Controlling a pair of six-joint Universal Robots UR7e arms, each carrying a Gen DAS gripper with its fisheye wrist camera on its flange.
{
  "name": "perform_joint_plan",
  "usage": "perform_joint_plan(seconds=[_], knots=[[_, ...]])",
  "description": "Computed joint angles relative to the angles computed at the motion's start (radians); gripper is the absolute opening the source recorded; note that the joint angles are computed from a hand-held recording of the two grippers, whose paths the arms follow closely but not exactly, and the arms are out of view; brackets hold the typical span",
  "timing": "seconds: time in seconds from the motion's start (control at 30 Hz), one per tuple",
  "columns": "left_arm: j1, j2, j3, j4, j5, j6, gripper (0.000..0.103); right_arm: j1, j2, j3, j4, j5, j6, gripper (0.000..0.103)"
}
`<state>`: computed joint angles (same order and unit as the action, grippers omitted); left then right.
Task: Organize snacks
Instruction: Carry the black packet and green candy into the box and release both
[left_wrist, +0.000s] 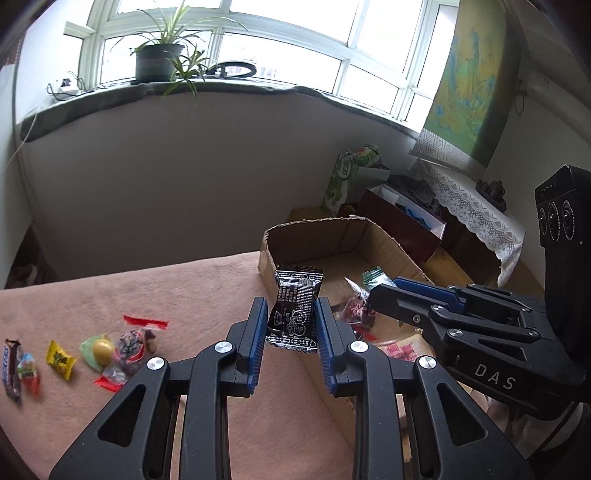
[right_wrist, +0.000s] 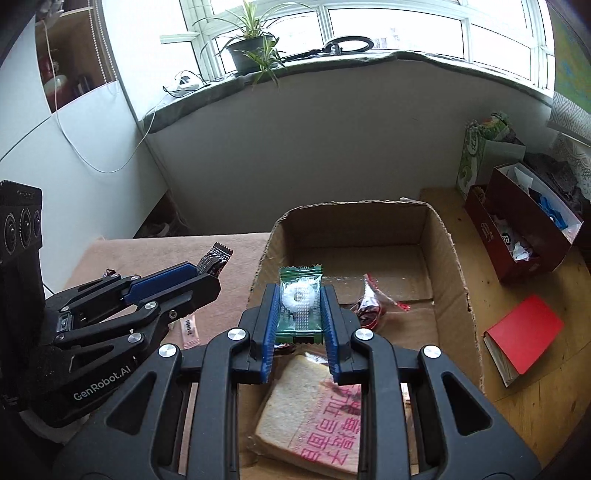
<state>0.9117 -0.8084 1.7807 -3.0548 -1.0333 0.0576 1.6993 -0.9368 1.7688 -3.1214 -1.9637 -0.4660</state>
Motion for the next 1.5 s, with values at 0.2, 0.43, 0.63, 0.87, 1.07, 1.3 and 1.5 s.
perform_joint_plan(seconds=[0.2,0.43,0.63,0.87,1.07,1.3,1.5], knots=[[0.013,0.058,-0.081,0.050,-0.009,0.004,0.024,-0.027,0.027,-0.074,0.063,-0.014,-0.002,0.024],[0.017,0.101,-0.138,0.095,-0.010,0.009,0.025,-0.041,0.040,-0.097,0.068,-0.027,0.004,0.025],[0.009,0.105,-0.136,0.093,0.009,0.019,0.025,-0.042,0.041,-0.097,0.064,-0.036,0.010,0.032],[0.004,0.081,-0.113,0.084,0.017,0.015,0.025,-0.029,0.023,-0.068,0.036,-0.045,0.014,0.039],[-0.009,0.028,-0.051,0.051,0.025,0.006,0.025,0.000,-0.003,-0.019,0.002,-0.059,0.025,0.039],[-0.030,-0.063,0.056,0.000,0.043,-0.014,0.025,0.050,-0.027,0.058,-0.045,-0.072,0.030,0.040],[-0.033,-0.159,0.165,-0.035,0.077,-0.033,0.025,0.093,-0.031,0.118,-0.078,-0.062,0.047,0.048]])
